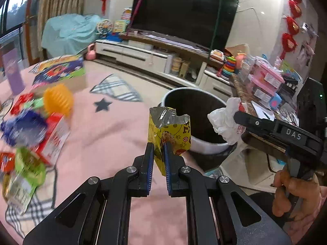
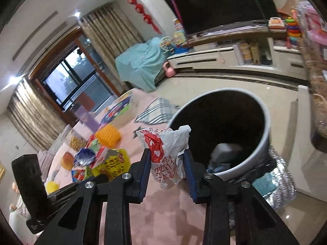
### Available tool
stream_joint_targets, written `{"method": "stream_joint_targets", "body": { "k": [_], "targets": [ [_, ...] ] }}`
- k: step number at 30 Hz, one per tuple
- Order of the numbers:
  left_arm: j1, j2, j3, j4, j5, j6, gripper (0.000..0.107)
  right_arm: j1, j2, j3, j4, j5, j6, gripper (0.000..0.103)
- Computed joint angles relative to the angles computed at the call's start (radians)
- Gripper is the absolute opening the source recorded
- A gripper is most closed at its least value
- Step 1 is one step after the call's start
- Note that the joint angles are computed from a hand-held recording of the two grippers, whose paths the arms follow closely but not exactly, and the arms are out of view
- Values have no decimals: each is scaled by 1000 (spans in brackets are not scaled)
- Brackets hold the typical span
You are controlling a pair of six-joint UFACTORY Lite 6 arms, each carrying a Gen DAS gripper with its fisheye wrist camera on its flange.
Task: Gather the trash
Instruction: 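Carry the yellow bag with the left tool while the right tool carries the plastic bag over the bin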
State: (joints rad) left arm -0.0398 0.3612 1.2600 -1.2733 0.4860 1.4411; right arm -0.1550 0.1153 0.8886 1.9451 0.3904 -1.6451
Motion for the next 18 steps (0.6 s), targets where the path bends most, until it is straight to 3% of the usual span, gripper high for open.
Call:
{"method": "stream_joint_targets", "body": {
  "k": [18],
  "targets": [
    [-163,254,348,261,-40,-341,9,-141,226,231,-259,47,202,32]
  ]
}}
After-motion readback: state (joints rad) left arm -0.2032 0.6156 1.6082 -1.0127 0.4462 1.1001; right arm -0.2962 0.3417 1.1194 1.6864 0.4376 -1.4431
